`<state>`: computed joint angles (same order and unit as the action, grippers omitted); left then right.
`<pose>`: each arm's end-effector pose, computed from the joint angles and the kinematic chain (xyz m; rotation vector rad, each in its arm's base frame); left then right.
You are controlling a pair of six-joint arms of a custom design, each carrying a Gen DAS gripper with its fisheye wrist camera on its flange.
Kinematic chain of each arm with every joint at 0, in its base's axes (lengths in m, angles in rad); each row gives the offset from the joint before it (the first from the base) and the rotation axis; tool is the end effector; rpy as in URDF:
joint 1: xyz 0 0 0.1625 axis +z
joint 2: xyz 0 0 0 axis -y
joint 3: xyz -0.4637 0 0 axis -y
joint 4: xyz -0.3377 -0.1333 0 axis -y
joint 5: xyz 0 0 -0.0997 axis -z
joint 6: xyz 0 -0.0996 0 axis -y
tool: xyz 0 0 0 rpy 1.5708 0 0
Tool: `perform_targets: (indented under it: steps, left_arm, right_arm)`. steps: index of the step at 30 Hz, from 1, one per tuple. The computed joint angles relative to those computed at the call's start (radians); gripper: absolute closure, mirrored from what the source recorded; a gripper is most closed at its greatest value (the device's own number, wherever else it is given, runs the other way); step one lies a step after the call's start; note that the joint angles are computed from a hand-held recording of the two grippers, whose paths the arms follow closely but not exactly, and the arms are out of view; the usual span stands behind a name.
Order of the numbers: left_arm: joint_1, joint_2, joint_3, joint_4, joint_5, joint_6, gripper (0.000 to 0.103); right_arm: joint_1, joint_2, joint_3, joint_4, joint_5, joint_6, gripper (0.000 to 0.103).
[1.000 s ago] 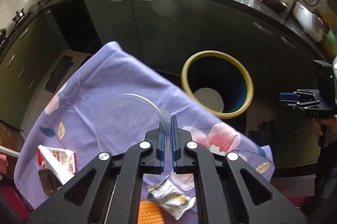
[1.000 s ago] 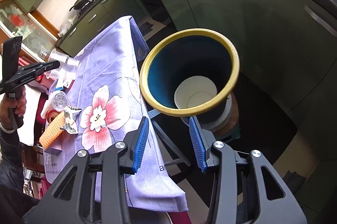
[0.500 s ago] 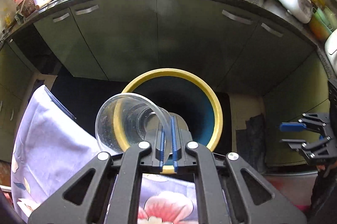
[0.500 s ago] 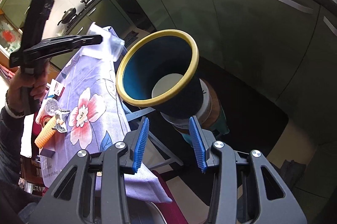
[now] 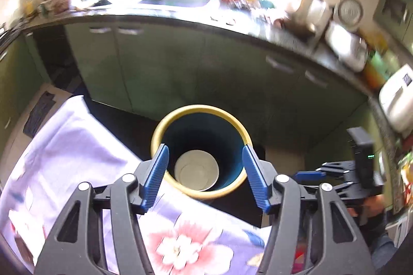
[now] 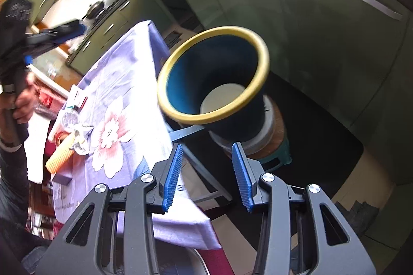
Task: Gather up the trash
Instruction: 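Grasp the silver snack wrapper with the right gripper and lift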
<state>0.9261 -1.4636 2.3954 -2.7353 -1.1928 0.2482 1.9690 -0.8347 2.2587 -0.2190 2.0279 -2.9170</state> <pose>-0.0861 -0.3974 0.2854 1.1469 2.5402 -0.4243 0.1985 -0.2415 0.0530 0.1201 -2.7396 0.6776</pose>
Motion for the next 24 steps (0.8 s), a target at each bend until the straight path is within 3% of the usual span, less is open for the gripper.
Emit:
perform_targets:
  steps: [4, 12, 17, 21, 24]
  left_arm:
    - [0.009, -0.232, 0.048, 0.032, 0.035, -0.009, 0.035]
    - [0.138, -0.578, 0.009, 0.212, 0.083, 0.003, 0.03]
    - [0.288, -0.681, -0.041, 0.261, 0.06, 0.07, 0.029]
    - [0.374, -0.724, -0.036, 0.222, 0.041, 0.125, 0.027]
    - [0.445, -0.757, -0.023, 0.177, -0.009, 0.168, 0.024]
  right_arm:
    - [0.047, 0.091, -0.102, 0.076, -0.043, -0.021, 0.06]
    - [0.16, 0.299, -0.409, 0.296, -0.169, -0.047, 0.06]
    - [0.19, 0.449, -0.657, 0.475, -0.277, -0.027, 0.057]
    - [0.208, 0.558, -0.848, 0.614, -0.286, -0.002, 0.048]
    - [0.208, 0.623, -0.963, 0.692, -0.303, 0.013, 0.047]
